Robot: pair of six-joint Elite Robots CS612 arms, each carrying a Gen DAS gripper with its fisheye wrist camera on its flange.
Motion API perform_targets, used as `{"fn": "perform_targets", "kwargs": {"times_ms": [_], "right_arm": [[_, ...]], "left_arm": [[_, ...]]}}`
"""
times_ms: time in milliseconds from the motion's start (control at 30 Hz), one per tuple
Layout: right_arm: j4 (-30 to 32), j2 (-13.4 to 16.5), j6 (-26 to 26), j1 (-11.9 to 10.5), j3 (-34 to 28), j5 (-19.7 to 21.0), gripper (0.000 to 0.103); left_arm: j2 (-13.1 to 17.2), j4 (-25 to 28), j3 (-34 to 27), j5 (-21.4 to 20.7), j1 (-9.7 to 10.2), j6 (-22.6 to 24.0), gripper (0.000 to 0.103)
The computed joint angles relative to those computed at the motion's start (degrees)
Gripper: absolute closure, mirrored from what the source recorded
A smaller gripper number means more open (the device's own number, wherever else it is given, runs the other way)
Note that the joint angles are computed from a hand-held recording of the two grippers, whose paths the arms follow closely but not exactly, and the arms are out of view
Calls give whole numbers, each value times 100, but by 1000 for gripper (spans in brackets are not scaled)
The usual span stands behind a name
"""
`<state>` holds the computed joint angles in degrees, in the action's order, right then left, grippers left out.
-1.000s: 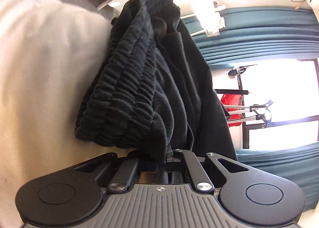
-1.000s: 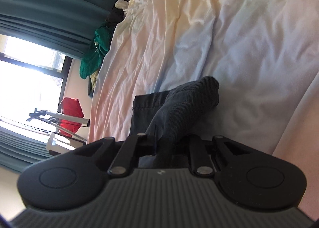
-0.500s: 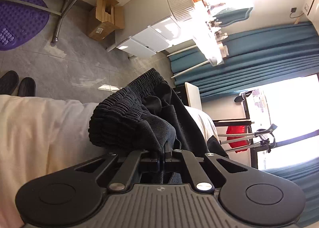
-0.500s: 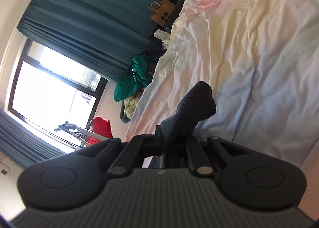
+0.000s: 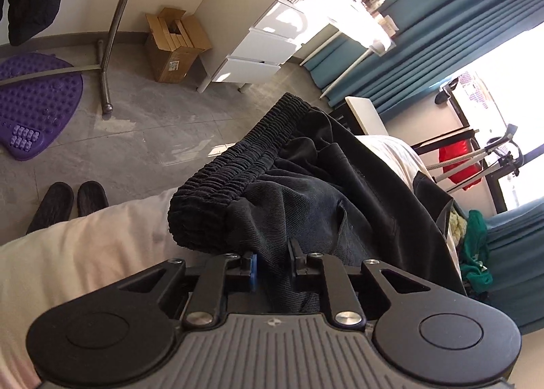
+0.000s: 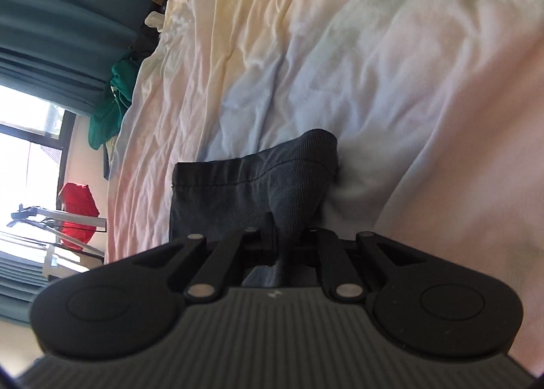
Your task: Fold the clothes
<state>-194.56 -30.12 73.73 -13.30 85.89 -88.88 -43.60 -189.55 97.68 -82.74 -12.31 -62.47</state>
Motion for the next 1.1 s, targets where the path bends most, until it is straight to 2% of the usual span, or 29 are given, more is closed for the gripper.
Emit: {"fn": "perform_targets", "kwargs": {"times_ms": [33, 100, 167, 233, 267, 300, 367, 433, 567, 667, 733, 800, 933, 1033, 1100], "right_arm": [[-102, -39, 77, 24, 47, -82, 93], [-143, -147, 73, 90, 124, -338, 91], [-116, -239, -177, 181, 155, -726, 79], [-176, -292, -476, 272, 156, -1091, 33], [-240, -302, -694, 339, 133, -1361, 25], [-313, -305, -878, 395, 115, -1553, 18], [-552, -295, -1488, 479, 47, -1733, 18], [-818, -287, -1944, 539, 17, -1644, 18], [-1265, -279, -2388, 587, -8, -732, 19], [-1302, -277, -2749, 716, -35, -334, 19], [-1261, -277, -3023, 823, -66, -94, 19], [-1169, -252, -3251, 913, -121, 172, 19], [-943, -209, -3735, 1030, -216, 590, 19], [-802, -183, -3850, 1067, -273, 723, 19], [-714, -140, -3985, 1108, -355, 564, 19]], "left_arm": [[-41, 11, 32, 35, -24, 132, 74], [-121, 6, 103, 134, -78, 443, 50], [-225, 76, 178, 359, -151, 840, 41], [-354, 194, 246, 762, -303, 1297, 28], [-391, 203, 268, 904, -363, 1440, 19], [-434, 191, 289, 1022, -437, 1601, 17], [-486, 138, 307, 1177, -558, 1882, 17], [-475, 2, 269, 1263, -689, 2182, 16], [-358, -244, 99, 1449, -951, 2785, 15], [-200, -311, -135, 1469, -1130, 3192, 15], [-34, -280, -400, 1284, -1203, 3407, 15], [143, -59, -746, 1088, -1235, 3553, 15], [600, 870, -1802, 629, -1152, 3561, 15], [1142, 1572, -2952, 369, -1019, 3394, 15], [1549, 2037, -3795, 274, -936, 3344, 15]]}}
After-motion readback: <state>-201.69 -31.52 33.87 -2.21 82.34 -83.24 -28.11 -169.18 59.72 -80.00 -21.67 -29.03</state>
